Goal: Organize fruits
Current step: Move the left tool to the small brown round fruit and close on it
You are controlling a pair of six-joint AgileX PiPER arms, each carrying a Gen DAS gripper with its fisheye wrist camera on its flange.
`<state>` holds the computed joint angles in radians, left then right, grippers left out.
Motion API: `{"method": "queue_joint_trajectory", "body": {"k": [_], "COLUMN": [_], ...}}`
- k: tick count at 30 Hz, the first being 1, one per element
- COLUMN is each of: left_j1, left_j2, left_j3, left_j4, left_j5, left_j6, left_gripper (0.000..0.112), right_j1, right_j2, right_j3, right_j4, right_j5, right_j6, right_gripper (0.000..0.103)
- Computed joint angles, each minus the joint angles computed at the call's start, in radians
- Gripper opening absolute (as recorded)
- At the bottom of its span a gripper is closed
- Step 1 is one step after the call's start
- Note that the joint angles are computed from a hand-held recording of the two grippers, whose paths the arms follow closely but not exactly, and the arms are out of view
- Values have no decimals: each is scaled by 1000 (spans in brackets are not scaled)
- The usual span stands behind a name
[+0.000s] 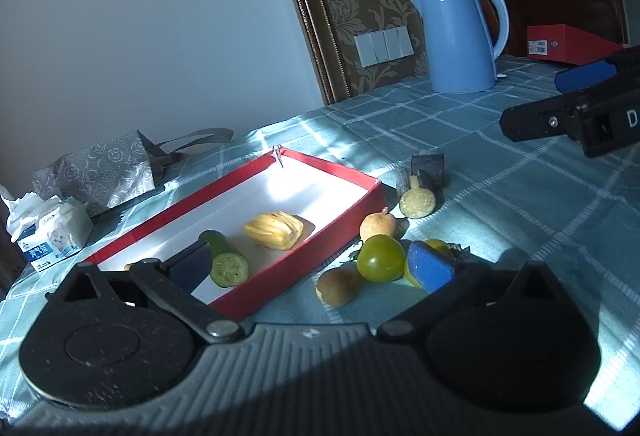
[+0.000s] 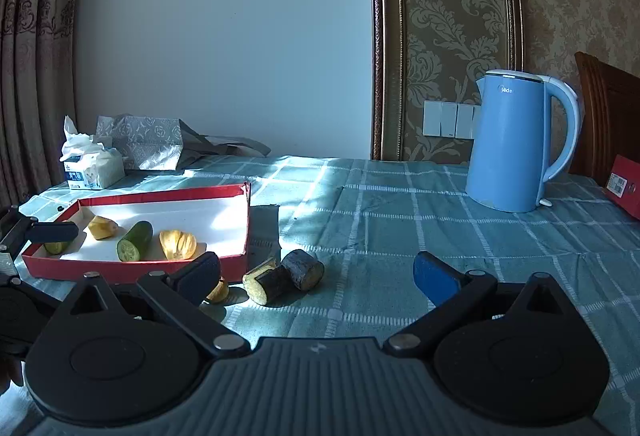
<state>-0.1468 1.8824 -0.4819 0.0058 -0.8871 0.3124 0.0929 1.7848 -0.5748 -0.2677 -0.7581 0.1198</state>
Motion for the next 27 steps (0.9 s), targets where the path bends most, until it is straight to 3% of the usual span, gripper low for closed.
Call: {"method": "queue_joint_trajectory", "body": {"k": [3, 8, 16, 18, 23, 27], "left_j1": [100, 177, 262, 262, 249, 252], "left_j2": [3, 33, 47, 48, 67, 86], "left_j3": [-70, -199, -302, -333, -364, -411], "left_j4": [280, 576, 1071, 1197, 1312, 1388], "left_j5": [109, 279, 310, 340, 381, 386], "left_j6": [-142, -343, -679, -780, -834, -943], "left_gripper": [100, 91, 86, 76, 73, 63], "right_j1": [7, -13, -18, -20, -26, -22], "right_j2": [11, 19, 21, 20, 20, 21], "right_j3": [2, 10, 18, 23, 26, 28], "right_j4": [13, -13, -7, -10, -35, -50], "right_j5": [5, -23, -41, -49, -67, -67], "right_j6": [-13, 30, 39, 43, 64, 72], "right_gripper": [103, 103, 103, 103, 103, 103]}}
